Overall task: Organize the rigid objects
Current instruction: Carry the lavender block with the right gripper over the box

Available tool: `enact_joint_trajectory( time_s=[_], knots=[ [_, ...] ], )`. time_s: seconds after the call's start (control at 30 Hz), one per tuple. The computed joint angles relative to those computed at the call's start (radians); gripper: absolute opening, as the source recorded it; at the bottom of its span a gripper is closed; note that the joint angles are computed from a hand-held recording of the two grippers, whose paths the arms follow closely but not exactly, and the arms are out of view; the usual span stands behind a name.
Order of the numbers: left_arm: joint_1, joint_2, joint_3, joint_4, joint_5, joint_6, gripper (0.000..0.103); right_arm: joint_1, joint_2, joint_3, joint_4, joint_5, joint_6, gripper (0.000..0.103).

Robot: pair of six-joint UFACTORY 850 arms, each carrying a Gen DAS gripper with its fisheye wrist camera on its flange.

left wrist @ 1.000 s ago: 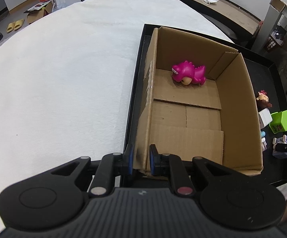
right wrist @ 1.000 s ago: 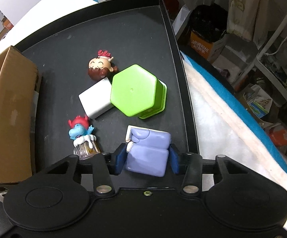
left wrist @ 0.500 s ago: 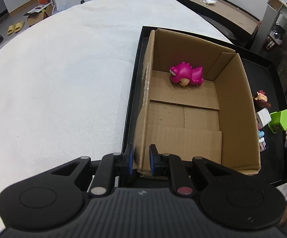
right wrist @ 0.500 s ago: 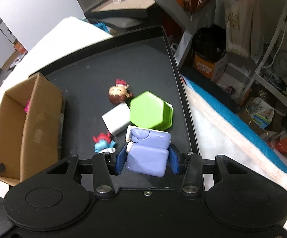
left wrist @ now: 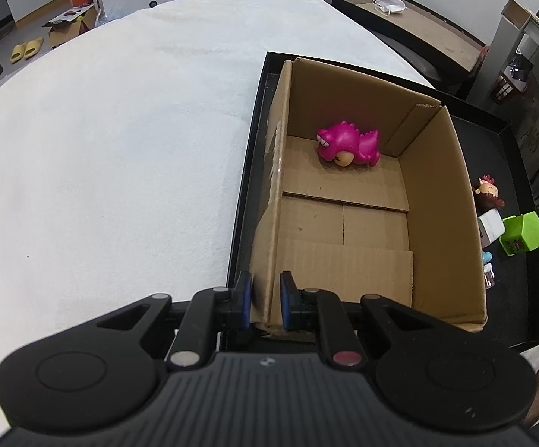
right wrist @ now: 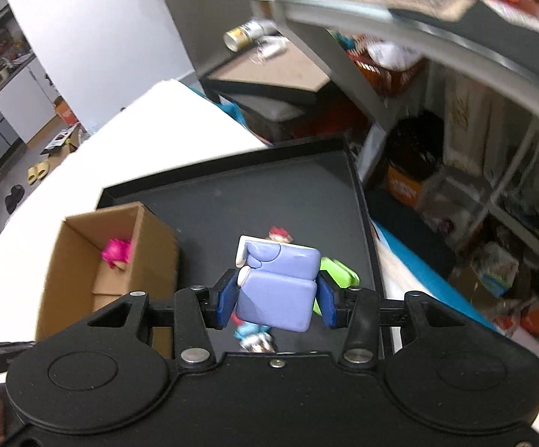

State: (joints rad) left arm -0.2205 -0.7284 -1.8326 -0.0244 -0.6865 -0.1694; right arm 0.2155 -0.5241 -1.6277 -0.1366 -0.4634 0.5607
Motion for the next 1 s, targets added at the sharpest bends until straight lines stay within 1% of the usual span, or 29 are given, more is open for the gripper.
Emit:
enact_joint_trajectory(
  time_s=[0.43, 0.63, 0.83, 1.0],
  knots=[
    [0.020, 0.026, 0.049, -0.097, 0.055, 0.090, 0.014, 0.070, -0.097, -0.207, -0.061, -0.103, -0.026, 0.044],
    [0.036, 0.033, 0.066, -0.188, 0.073, 0.166, 0.014, 0.110, -0.158, -0.309, -0.088, -0.155, -0.034, 0.044],
    [0.053, 0.035, 0.074, -0.266, 0.071, 0.235, 0.014, 0.140, -0.219, -0.410, -0.095, -0.200, -0.052, 0.044],
    [0.054, 0.038, 0.081, -0.279, 0.076, 0.253, 0.014, 0.164, -0.270, -0.489, -0.092, -0.236, -0.073, 0.044]
  ],
)
